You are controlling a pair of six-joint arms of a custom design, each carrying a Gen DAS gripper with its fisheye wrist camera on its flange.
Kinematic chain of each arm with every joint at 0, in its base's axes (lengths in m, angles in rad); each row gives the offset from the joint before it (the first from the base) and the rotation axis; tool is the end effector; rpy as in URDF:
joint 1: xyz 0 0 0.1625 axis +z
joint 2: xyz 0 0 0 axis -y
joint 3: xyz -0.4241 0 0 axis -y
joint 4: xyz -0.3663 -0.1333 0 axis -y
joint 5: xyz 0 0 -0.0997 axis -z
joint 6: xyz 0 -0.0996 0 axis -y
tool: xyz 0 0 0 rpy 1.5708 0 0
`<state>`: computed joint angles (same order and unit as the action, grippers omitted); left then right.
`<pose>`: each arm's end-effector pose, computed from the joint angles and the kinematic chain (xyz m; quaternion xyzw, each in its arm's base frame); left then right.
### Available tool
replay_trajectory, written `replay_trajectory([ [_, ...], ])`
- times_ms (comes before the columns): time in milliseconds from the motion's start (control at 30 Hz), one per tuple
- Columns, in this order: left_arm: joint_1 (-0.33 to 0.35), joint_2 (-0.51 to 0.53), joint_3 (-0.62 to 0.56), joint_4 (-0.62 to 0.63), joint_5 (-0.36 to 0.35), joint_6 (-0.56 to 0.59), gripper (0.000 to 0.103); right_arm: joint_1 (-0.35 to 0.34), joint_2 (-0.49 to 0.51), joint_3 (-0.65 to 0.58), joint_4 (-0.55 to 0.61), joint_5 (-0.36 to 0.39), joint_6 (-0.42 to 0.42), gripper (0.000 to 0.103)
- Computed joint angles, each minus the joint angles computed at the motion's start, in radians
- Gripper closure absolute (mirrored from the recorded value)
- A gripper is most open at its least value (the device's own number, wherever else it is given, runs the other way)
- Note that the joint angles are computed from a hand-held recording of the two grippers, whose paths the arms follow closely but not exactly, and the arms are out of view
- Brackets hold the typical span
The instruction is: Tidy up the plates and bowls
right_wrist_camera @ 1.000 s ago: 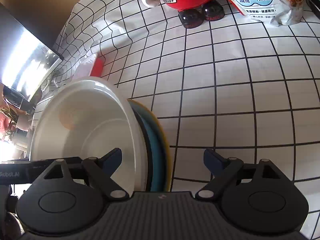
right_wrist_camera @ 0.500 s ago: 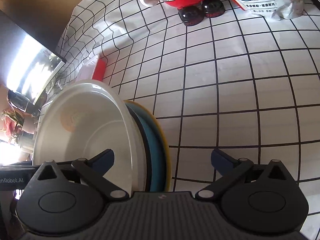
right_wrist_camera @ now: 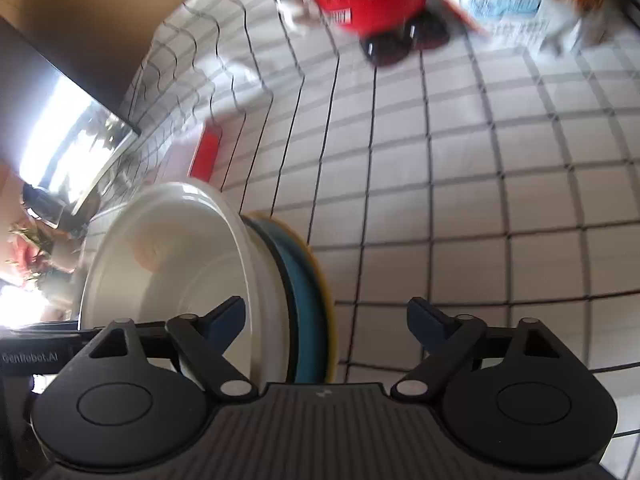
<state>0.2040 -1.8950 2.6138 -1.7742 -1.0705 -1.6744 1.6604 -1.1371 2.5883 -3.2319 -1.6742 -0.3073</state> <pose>-0.1437 -0.2146 0.1981 -0.0812 0.9355 -0.2267 0.2586 0.1530 -0.3277 0.1075 0.1905 -0.9747 0.0984 0.0625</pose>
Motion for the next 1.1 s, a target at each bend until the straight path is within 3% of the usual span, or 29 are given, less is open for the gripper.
replay_trajectory([
  [100, 0.021, 0.006, 0.003, -0.013, -0.001, -0.003, 0.063, 0.035, 0.013, 0.024, -0.086, -0.045, -0.036, 0.030],
  [200, 0.053, 0.014, 0.007, -0.047, -0.005, 0.010, 0.063, 0.043, -0.012, 0.013, -0.006, -0.044, -0.047, 0.052],
  [233, 0.064, 0.021, 0.006, -0.059, -0.008, 0.018, 0.063, 0.050, -0.013, 0.008, 0.017, -0.053, -0.049, 0.055],
  [433, 0.105, 0.069, 0.003, -0.123, -0.031, 0.070, 0.063, 0.061, 0.002, -0.003, 0.042, -0.056, -0.057, 0.055],
  [733, 0.087, 0.143, -0.061, -0.049, -0.037, 0.078, 0.058, 0.049, -0.004, 0.000, 0.056, -0.040, -0.078, 0.055],
  [833, 0.050, 0.107, -0.067, -0.008, -0.010, 0.047, 0.060, 0.054, 0.001, 0.005, 0.037, -0.045, -0.088, 0.055],
  [933, -0.042, 0.042, -0.042, 0.033, 0.065, -0.015, 0.061, 0.066, 0.012, 0.015, -0.003, -0.058, -0.101, 0.054],
  [1000, -0.098, 0.051, -0.037, 0.105, 0.102, -0.068, 0.061, 0.070, 0.018, 0.022, -0.028, -0.063, -0.106, 0.054],
  [1100, -0.123, 0.056, -0.011, 0.108, 0.071, -0.088, 0.061, 0.069, 0.016, 0.025, -0.028, -0.064, -0.101, 0.054],
])
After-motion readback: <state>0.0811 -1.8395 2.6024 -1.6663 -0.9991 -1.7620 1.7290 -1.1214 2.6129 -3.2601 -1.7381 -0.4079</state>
